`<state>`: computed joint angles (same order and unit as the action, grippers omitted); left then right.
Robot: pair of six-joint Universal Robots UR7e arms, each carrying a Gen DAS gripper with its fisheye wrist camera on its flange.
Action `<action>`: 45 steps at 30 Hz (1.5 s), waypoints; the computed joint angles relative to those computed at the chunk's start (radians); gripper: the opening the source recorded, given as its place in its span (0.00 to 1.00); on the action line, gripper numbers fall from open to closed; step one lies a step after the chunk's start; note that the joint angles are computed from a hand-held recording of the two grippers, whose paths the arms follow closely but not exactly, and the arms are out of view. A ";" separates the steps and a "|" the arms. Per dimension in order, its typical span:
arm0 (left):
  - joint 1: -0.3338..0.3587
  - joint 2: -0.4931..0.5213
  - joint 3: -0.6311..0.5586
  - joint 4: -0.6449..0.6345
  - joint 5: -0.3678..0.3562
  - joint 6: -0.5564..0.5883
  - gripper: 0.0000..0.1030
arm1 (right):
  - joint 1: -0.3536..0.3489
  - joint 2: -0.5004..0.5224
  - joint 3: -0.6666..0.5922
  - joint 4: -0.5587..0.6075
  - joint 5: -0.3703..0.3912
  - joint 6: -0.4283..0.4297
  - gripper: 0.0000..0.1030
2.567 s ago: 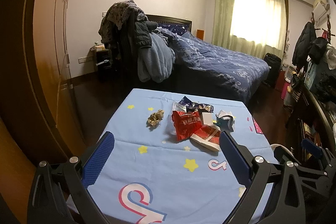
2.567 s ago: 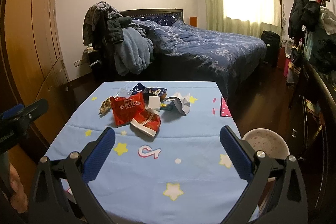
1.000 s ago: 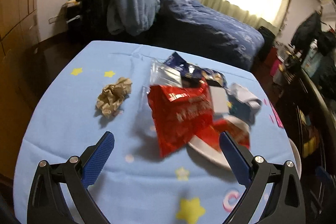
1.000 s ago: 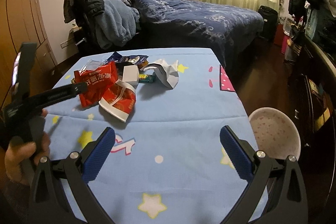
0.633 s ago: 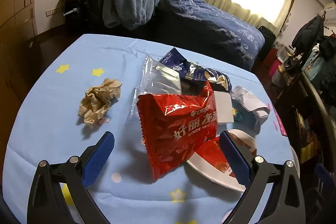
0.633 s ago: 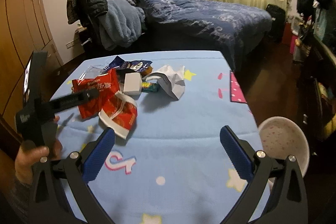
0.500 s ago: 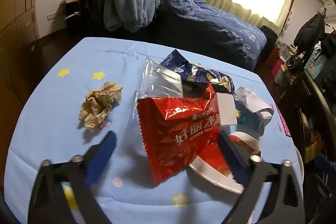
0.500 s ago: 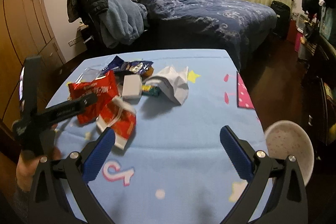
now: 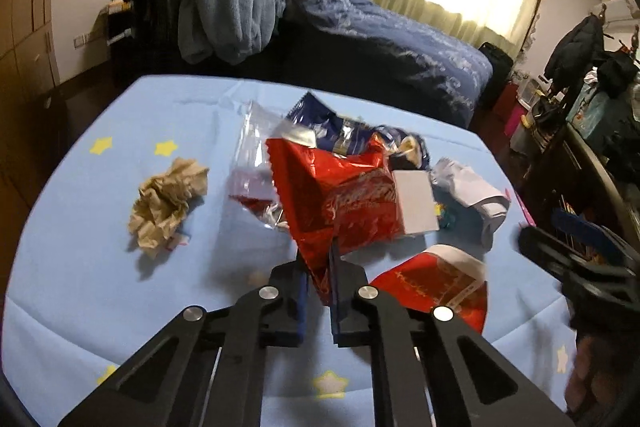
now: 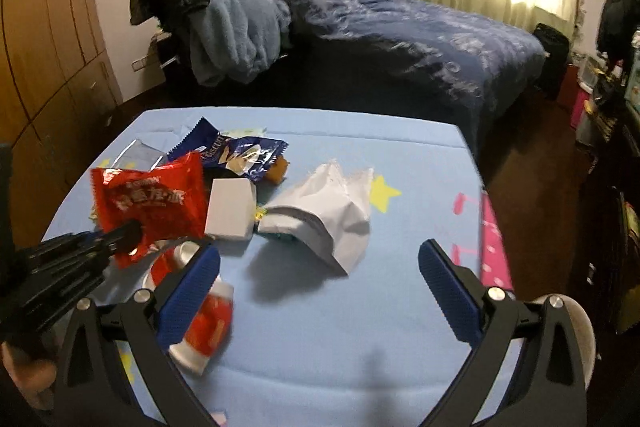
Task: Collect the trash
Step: 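Grasp the red snack wrapper with the left tool while the right tool grasps the white tissue, then carry both items to the wastebasket and open both tools to drop them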
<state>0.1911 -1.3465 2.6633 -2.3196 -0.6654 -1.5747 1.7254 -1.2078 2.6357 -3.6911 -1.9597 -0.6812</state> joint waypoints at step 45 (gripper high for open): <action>-0.378 -0.059 -0.065 0.247 -0.035 -0.190 0.02 | -0.338 -1.081 0.189 0.898 0.506 -0.070 0.06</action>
<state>-0.1872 -1.4050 2.5984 -2.0723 -0.7002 -1.7648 1.3876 -2.2886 2.8249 -2.7936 -1.4539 -0.7510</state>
